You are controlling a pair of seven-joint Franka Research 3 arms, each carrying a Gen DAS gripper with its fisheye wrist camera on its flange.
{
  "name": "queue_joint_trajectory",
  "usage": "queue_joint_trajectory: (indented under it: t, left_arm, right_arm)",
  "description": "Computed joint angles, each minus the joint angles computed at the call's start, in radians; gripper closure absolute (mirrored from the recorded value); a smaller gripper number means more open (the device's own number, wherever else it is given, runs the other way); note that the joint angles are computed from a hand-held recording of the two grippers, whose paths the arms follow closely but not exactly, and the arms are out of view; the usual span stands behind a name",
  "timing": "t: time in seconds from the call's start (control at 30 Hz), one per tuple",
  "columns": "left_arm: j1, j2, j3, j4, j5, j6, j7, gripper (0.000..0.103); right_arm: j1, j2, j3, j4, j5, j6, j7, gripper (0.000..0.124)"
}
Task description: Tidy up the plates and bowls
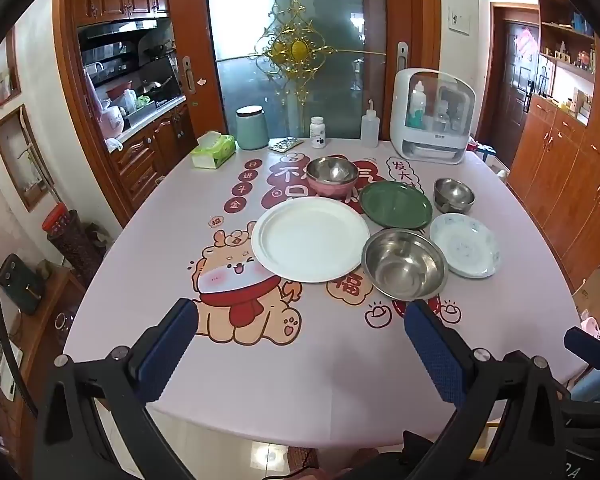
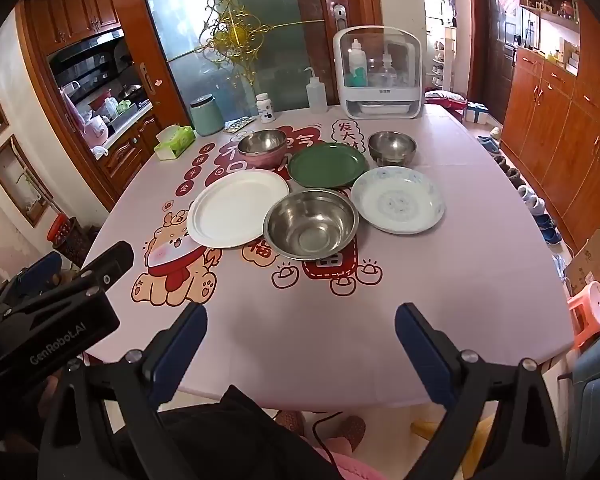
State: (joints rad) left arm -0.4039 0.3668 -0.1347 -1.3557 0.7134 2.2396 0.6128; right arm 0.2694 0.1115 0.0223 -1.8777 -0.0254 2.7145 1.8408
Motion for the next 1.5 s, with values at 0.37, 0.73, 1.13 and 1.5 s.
queue_joint_trajectory:
  t: [0.37,0.73,1.13,1.5]
  left_arm:
    - [-0.006,0.007,0.004,0.0,0.025,0.032,-0.023,0.001]
    - [0.009,-0.008,0.002,-0.022,0.008,0.078,-0.006,0.001]
    - [0.005,0.0,0.005,-0.012,0.005,0.075,-0.002,0.001]
    - [-0.006,0.024,0.011,0.027,0.01,0.069,-0.006,0.001]
  right_arm:
    - [0.003,0.005,-0.002,0.003,-0.01,0.0,0.007,0.028]
    - [0.001,0.015,-0.005,0.018,-0.011,-0.017,0.009,0.028]
    - [0.0,0.021,-0.006,0.029,-0.006,-0.02,0.0,0.028]
    - [-0.009,0.041,-0.007,0.049,0.045,-0.016,-0.062,0.028]
